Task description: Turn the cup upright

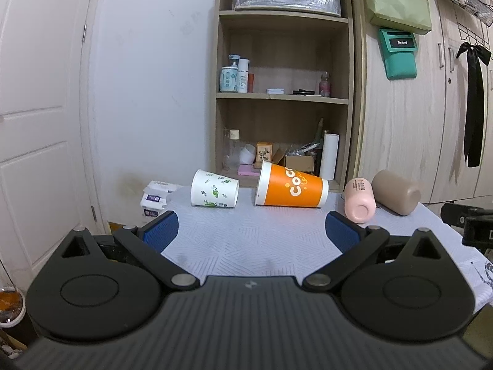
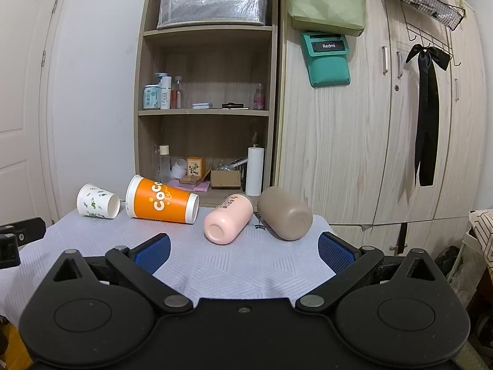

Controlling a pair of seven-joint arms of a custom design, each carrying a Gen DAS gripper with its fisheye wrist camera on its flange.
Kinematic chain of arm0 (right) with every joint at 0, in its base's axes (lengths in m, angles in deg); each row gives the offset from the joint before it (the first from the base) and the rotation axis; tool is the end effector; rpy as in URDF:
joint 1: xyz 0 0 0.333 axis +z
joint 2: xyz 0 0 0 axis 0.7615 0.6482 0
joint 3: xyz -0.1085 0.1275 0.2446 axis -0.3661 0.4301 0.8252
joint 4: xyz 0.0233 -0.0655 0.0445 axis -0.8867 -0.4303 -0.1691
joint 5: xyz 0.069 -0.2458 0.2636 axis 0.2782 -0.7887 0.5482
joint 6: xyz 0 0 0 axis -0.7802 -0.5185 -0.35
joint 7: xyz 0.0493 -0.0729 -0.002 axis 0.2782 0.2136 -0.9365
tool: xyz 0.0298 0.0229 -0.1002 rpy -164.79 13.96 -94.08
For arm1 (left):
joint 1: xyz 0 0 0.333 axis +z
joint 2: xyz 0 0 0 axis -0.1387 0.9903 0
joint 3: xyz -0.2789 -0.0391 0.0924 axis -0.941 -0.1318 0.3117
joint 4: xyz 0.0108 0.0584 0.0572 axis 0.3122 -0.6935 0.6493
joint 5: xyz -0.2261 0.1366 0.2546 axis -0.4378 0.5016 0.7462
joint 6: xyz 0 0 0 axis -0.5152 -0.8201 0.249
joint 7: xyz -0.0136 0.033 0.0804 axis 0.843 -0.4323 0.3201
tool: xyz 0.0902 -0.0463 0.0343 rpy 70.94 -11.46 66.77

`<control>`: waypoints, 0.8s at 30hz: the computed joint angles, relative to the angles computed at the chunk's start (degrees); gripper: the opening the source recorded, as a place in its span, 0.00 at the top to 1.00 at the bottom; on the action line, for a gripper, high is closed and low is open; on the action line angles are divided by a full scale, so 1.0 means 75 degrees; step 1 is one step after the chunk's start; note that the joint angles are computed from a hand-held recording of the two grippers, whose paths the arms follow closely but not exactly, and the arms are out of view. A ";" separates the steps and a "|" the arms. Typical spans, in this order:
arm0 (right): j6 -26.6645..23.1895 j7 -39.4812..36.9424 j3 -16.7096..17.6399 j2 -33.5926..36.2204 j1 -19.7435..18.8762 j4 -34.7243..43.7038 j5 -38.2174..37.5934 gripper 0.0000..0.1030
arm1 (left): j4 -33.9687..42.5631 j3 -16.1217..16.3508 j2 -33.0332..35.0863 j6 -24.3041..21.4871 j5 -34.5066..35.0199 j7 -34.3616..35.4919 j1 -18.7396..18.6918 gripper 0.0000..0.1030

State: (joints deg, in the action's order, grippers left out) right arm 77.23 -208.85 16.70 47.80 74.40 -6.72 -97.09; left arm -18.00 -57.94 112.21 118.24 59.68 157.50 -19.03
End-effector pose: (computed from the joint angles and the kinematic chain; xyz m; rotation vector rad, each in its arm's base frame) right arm 0.5954 0.2394 0.5129 -1.0977 1.8236 -1.3668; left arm 0.6916 -0.2624 0.5094 -1.1136 1.7372 -1.3725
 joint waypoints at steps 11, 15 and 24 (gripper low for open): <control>0.0024 -0.0015 -0.0006 -0.0006 -0.0018 -0.0024 -0.0023 0.00 | -0.0222 -0.0022 -0.0116 0.0099 0.0079 -0.0023 0.0045 0.00; 0.0040 -0.0096 -0.0011 0.0001 -0.0012 -0.0020 -0.0033 0.00 | -0.0276 -0.0066 -0.0181 0.0007 0.0142 0.0083 0.0093 0.00; 0.0064 0.0217 -0.0024 0.0037 0.0018 -0.0001 -0.0167 0.00 | -0.0406 -0.0075 -0.0272 0.0022 0.0114 0.0144 0.0129 0.00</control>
